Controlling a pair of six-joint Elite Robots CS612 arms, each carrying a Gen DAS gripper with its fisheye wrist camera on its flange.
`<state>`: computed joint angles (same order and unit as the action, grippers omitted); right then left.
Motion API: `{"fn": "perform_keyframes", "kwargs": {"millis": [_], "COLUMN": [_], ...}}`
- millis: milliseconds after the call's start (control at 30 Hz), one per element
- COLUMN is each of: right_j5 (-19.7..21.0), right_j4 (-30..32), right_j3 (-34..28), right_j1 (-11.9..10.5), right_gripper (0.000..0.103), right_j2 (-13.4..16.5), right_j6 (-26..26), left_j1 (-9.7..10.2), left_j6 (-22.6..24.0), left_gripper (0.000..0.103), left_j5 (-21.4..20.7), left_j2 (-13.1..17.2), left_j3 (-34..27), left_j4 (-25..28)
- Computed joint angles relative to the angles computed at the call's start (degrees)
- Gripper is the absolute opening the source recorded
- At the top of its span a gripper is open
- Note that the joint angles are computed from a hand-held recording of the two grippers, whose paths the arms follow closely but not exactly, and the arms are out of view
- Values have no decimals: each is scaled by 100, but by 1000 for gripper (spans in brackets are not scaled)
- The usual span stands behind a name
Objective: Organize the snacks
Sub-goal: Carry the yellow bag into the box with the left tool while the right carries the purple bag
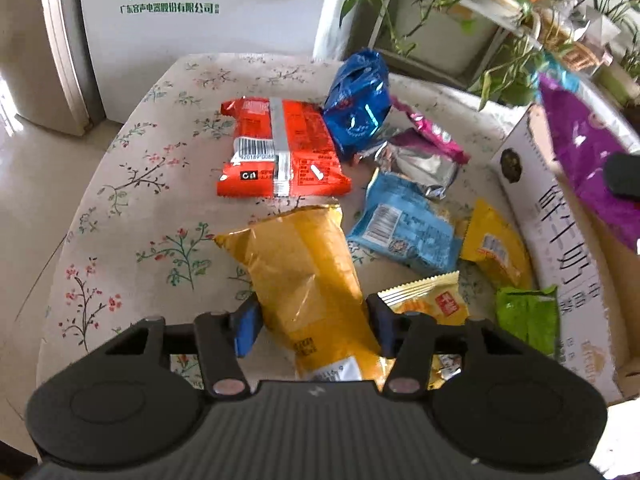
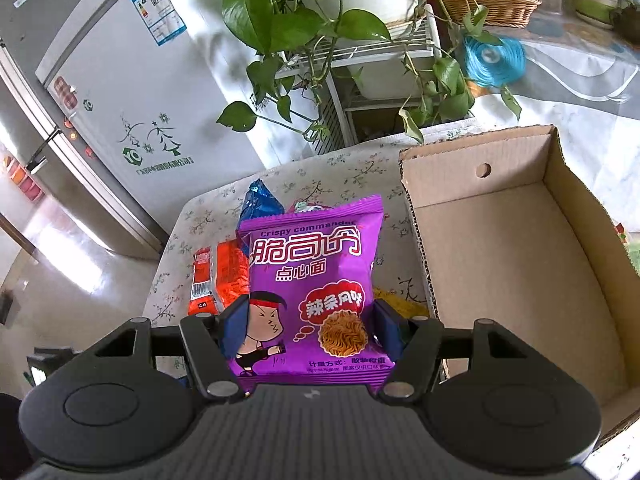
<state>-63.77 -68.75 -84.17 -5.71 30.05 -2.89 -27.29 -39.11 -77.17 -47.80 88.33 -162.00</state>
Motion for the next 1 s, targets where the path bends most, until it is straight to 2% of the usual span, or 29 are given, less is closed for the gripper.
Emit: {"fn": "perform_keyframes", "kwargs": {"millis": [200,433,700,1000], "right_j5": [-6,101,244,-51], "right_j4": [7,-76,-472,-761], "right_j3": [-8,-76,-263,-455], "right_j1": [3,-69,-267,-468], "right_gripper": [71,71,71,71], "right_j2": [1,19,92,192], "right_j6": [33,216,747,1351], "left_j1": [-72,-132,-186,-305], "left_j6": [183,315,259,329], "left_gripper": [53,53,53,53], "left_j5": [217,150,-215,-648], "left_j2": [-139,-226,-155,27], "left_j3": [142,106,-148,-548], "left_j4": [-608,-1019,-1229,-1252]}}
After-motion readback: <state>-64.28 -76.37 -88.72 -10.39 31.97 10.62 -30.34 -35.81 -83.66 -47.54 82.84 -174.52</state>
